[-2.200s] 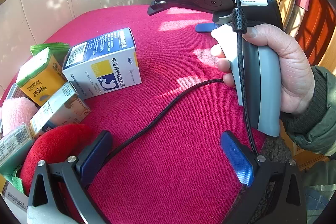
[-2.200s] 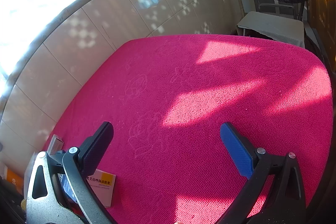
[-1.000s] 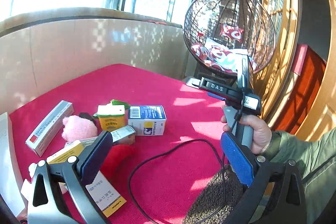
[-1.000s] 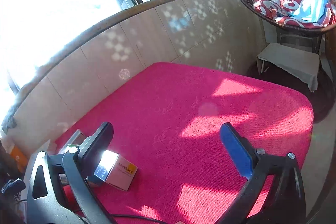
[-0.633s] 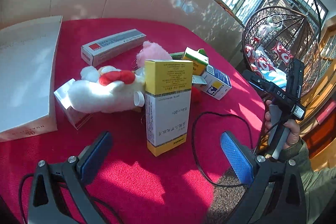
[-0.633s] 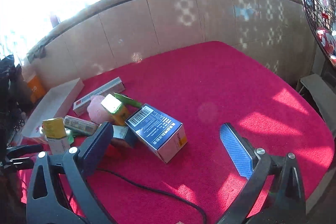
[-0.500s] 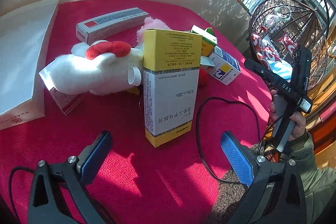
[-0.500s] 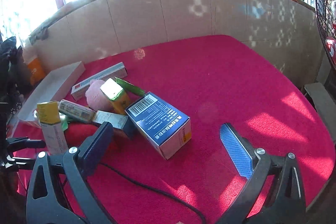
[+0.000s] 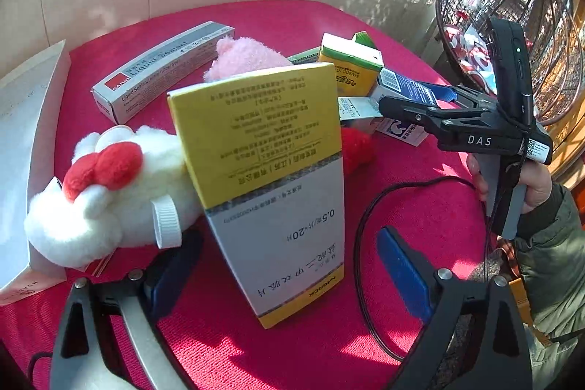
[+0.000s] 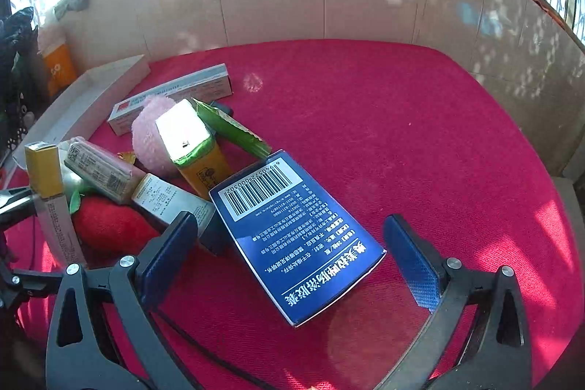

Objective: Organize objects
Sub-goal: 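Grasp the yellow-and-white box with left tool while right tool grasps blue box, then carry both boxes to the white tray with both tools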

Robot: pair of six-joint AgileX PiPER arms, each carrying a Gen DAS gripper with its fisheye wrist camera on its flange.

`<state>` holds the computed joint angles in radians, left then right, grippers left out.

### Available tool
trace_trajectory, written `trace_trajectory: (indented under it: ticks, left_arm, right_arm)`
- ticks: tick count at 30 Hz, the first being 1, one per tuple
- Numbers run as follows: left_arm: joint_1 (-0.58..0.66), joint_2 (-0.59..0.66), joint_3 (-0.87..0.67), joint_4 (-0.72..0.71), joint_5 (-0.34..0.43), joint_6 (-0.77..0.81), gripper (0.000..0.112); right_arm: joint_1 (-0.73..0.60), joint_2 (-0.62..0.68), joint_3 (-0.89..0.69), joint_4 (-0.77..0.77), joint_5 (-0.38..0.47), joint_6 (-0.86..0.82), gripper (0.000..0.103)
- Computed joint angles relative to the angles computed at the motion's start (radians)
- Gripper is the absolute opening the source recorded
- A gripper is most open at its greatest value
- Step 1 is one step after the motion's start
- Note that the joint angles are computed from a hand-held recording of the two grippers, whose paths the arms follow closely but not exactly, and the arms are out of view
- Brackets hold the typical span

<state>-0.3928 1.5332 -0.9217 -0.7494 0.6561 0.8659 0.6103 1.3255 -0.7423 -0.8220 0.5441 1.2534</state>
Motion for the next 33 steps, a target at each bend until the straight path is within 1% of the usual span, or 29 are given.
trace_trajectory:
  ticks: [1, 2, 6, 7, 8, 9, 10, 11, 13, 16, 19, 22, 25, 28, 29, 30, 31, 33]
  left_arm:
    - [-0.006, -0.011, 0.008, 0.013, -0.027, -0.018, 0.096]
    - [-0.008, -0.014, 0.004, 0.024, -0.031, -0.030, 0.096]
    - [0.002, -0.005, -0.005, 0.036, -0.011, -0.039, 0.096]
    - [-0.003, -0.006, -0.003, 0.049, -0.018, -0.048, 0.093]
    - [-0.012, -0.006, -0.007, 0.073, -0.019, -0.070, 0.083]
    - [-0.023, -0.007, -0.009, 0.106, -0.024, -0.102, 0.077]
    - [-0.033, -0.008, -0.007, 0.130, -0.033, -0.126, 0.066]
    - [-0.041, -0.009, -0.005, 0.145, -0.038, -0.142, 0.059]
    - [-0.051, -0.023, 0.011, 0.153, -0.055, -0.143, 0.058]
    - [-0.054, -0.051, 0.044, 0.134, -0.081, -0.118, 0.058]
    - [-0.047, -0.072, 0.066, 0.111, -0.095, -0.094, 0.057]
    - [-0.070, -0.117, 0.095, 0.156, -0.147, -0.131, 0.056]
    - [-0.106, -0.171, 0.127, 0.210, -0.203, -0.171, 0.055]
    - [-0.123, -0.209, 0.146, 0.223, -0.231, -0.177, 0.053]
    - [-0.121, -0.218, 0.149, 0.212, -0.234, -0.166, 0.044]
    - [-0.120, -0.225, 0.150, 0.208, -0.233, -0.165, 0.028]
    - [-0.116, -0.228, 0.148, 0.211, -0.232, -0.175, 0.020]
    - [-0.092, -0.238, 0.152, 0.157, -0.221, -0.133, 0.020]
  right_arm:
    - [-0.011, 0.007, -0.008, 0.020, -0.013, -0.025, 0.103]
    - [-0.021, 0.011, -0.015, 0.038, -0.023, -0.047, 0.103]
    - [-0.039, 0.015, -0.023, 0.109, -0.062, -0.127, 0.098]
    - [-0.044, 0.012, -0.021, 0.131, -0.072, -0.150, 0.095]
    - [-0.052, 0.006, -0.015, 0.159, -0.092, -0.177, 0.092]
    - [-0.069, -0.004, -0.008, 0.215, -0.120, -0.230, 0.084]
    - [-0.089, -0.014, 0.003, 0.288, -0.157, -0.295, 0.072]
    - [-0.099, -0.021, 0.008, 0.324, -0.170, -0.320, 0.069]
    - [-0.095, -0.033, 0.018, 0.300, -0.172, -0.282, 0.056]
    - [-0.075, -0.059, 0.044, 0.249, -0.168, -0.198, 0.054]
    - [-0.011, -0.092, 0.074, 0.116, -0.131, -0.027, 0.053]
    - [0.058, -0.144, 0.104, -0.006, -0.069, 0.154, 0.053]
    - [0.122, -0.210, 0.126, -0.084, 0.007, 0.292, 0.053]
    - [0.197, -0.272, 0.132, -0.132, 0.103, 0.381, 0.053]
    - [0.226, -0.287, 0.129, -0.145, 0.136, 0.400, 0.053]
    - [0.255, -0.299, 0.123, -0.154, 0.171, 0.413, 0.053]
    - [0.282, -0.306, 0.115, -0.161, 0.202, 0.423, 0.053]
    - [0.327, -0.320, 0.100, -0.179, 0.254, 0.443, 0.053]
